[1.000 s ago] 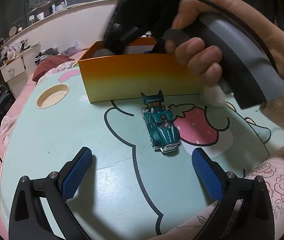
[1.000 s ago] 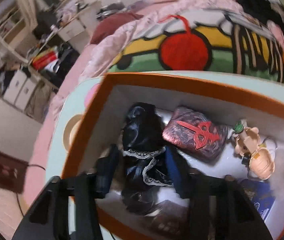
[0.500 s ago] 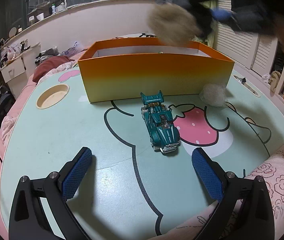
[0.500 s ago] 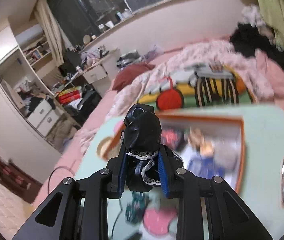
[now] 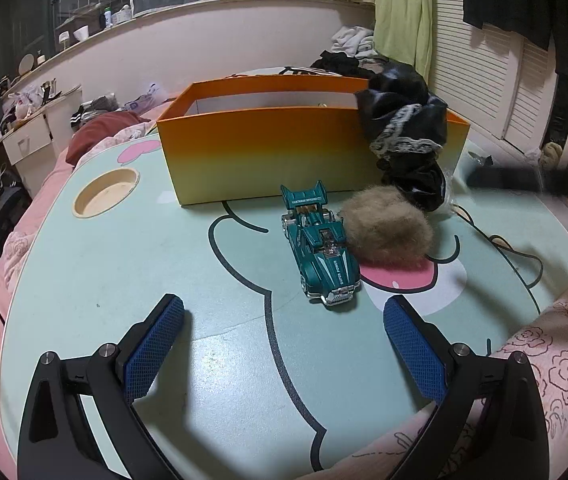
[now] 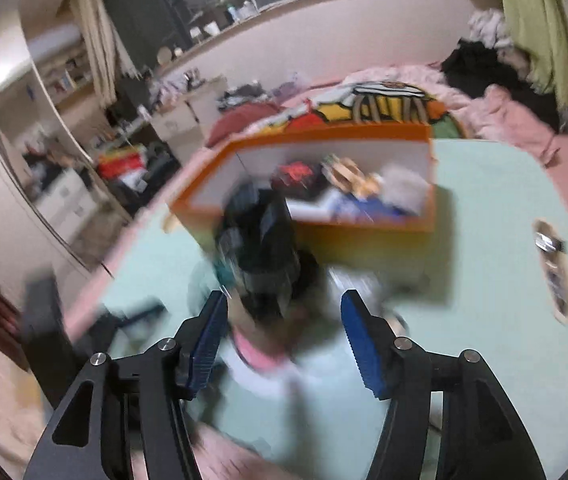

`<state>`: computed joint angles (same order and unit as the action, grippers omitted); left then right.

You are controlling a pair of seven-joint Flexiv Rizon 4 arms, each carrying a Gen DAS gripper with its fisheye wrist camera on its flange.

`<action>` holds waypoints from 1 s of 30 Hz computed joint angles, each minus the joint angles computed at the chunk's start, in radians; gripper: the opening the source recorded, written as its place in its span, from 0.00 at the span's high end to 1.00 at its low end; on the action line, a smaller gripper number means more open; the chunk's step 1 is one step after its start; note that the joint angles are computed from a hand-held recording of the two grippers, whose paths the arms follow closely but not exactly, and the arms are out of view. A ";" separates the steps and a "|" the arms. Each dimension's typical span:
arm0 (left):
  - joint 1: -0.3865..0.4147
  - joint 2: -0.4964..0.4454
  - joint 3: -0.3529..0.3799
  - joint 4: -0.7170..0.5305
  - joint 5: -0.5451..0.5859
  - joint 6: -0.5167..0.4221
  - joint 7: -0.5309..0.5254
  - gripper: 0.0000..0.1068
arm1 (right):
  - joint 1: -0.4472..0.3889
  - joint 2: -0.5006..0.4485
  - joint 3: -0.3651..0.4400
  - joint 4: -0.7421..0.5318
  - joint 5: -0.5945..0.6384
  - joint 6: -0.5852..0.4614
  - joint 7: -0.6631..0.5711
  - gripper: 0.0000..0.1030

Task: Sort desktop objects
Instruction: 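Lift the black fabric item and fur ball out with the right gripper onto the table, then grasp the red-patterned box with the left gripper, place it beside the car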

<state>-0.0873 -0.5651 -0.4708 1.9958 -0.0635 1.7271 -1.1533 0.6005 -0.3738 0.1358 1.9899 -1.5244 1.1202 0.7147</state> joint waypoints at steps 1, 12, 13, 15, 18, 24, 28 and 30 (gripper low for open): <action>0.002 0.000 -0.002 0.000 0.001 0.000 0.001 0.07 | 0.016 -0.001 0.013 0.014 0.056 -0.047 -0.040 0.39; -0.018 0.008 0.017 0.003 -0.002 0.001 -0.009 0.07 | 0.136 -0.043 0.014 0.003 0.219 -0.318 -0.179 0.10; -0.019 0.004 0.018 -0.002 -0.003 -0.001 -0.009 0.07 | 0.135 -0.043 0.013 0.004 0.219 -0.313 -0.181 0.08; -0.021 0.006 0.019 -0.002 -0.003 -0.002 -0.009 0.07 | 0.137 -0.043 0.013 0.004 0.220 -0.314 -0.181 0.07; -0.017 0.002 0.015 -0.005 -0.004 -0.004 -0.006 0.07 | 0.137 -0.042 0.013 0.004 0.220 -0.312 -0.182 0.06; 0.119 0.005 -0.135 0.008 -0.007 -0.003 0.012 0.09 | 0.128 -0.039 0.009 0.013 0.203 -0.297 -0.171 0.05; 0.161 0.031 -0.188 -0.030 0.007 0.033 -0.018 0.16 | 0.126 -0.038 0.010 0.015 0.201 -0.298 -0.170 0.05; 0.229 0.004 -0.295 -0.089 -0.015 -0.059 -0.005 0.21 | 0.126 -0.037 0.011 0.015 0.201 -0.298 -0.171 0.05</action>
<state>0.1420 -0.5607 -0.7657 1.9070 -0.0781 1.6677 -1.1581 0.7261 -0.4108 0.1465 2.0051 -1.3235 0.8226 0.5438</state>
